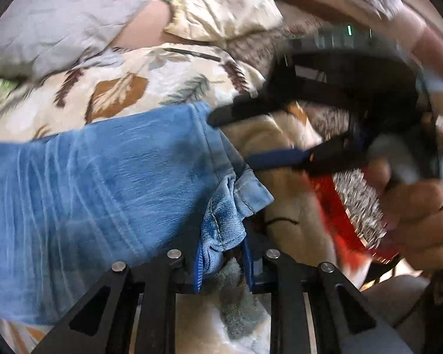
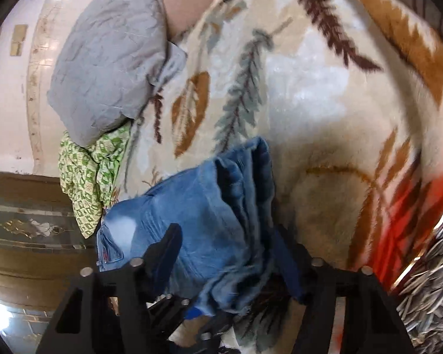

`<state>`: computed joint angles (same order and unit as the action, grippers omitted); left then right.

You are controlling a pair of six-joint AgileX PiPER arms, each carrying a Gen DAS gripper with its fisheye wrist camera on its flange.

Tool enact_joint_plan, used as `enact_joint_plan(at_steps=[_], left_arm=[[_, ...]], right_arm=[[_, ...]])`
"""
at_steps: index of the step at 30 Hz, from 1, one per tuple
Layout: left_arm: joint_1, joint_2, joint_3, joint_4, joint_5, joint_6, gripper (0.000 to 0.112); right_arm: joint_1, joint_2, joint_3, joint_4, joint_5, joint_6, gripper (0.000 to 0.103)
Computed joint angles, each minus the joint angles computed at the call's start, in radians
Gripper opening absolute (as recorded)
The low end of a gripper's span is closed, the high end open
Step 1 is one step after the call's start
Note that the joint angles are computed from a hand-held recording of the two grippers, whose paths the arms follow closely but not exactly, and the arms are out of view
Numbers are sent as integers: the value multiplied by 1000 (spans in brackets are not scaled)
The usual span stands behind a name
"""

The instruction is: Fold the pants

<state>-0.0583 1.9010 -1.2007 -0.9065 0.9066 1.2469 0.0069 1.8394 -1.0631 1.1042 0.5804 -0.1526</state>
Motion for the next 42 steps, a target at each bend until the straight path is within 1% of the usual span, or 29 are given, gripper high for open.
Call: enact_joint_plan(at_steps=[2,4,5,6,8,10,11,12,13,14,15,16,19,21,24,26,27,28,29,30,31,33,34,37,38,39,42], left_arm=[[20,-17,19,-31,16,23,22],[39,-41,43,-66,24,51,22],[47,-45,45,-74,32,52,22],[53,-46,42,-78,40,47,22],[60,-48,38,-79,45,41,22],[53,-41,35,-66,45,32,22],[27,-45,43,-48,14,17,23],[4,-66,67,-40,-43,26,24],[-23,-98,108,-38,-106,66,30],[-39,-107,122,-34,-130,90,38],[-54,-113,132,-25,-149,106,58],[-77,-128,156,-21,-193,127,66],[-111,-153,195,-16,-239,176,66],[-133,-152,203,5,-265,173,66],[-186,-149,224,76,-357,170,66],[-220,-150,255,75,-452,239,66],[-230,-149,264,63,-484,266,61],[-231,-143,265,40,-502,308,46],[-233,-138,263,33,-521,329,34],[-231,-128,249,54,-525,310,18],[-215,-117,224,76,-493,284,14],[-155,-104,170,46,-379,272,11],[-110,-101,145,8,-302,263,11],[-55,-81,108,-46,-199,222,10],[-39,-75,96,-52,-169,201,10],[-32,-74,95,-61,-160,195,10],[-20,-87,114,-97,-159,215,10]], right_arm=[[28,-3,-29,-114,-25,96,61],[44,13,-51,-157,-23,137,60],[47,22,-58,-179,-20,166,54],[51,28,-64,-208,-20,204,52],[55,35,-73,-223,-15,223,52],[66,31,-84,-287,-20,287,52],[63,20,-77,-289,-25,287,52],[58,3,-64,-253,-36,247,52],[60,-11,-59,-253,-48,242,52],[63,-24,-55,-273,-59,257,55],[66,-35,-54,-304,-67,287,63],[67,-40,-54,-326,-69,310,66],[50,-27,-54,-273,-41,265,66],[37,-23,-50,-250,-25,237,66],[35,-31,-50,-239,-25,217,66],[35,-36,-50,-242,-24,217,66],[33,-39,-48,-242,-22,218,66],[29,-40,-45,-232,-20,209,66],[26,-42,-42,-224,-19,202,66],[26,-42,-41,-218,-21,199,66],[20,-44,-37,-210,-17,190,66],[20,-40,-39,-204,-12,188,66],[23,-35,-43,-210,-10,198,66],[28,-17,-61,-220,7,211,66],[31,-12,-67,-223,9,216,66],[37,-5,-76,-234,12,227,66],[53,36,-112,-274,34,279,66]])
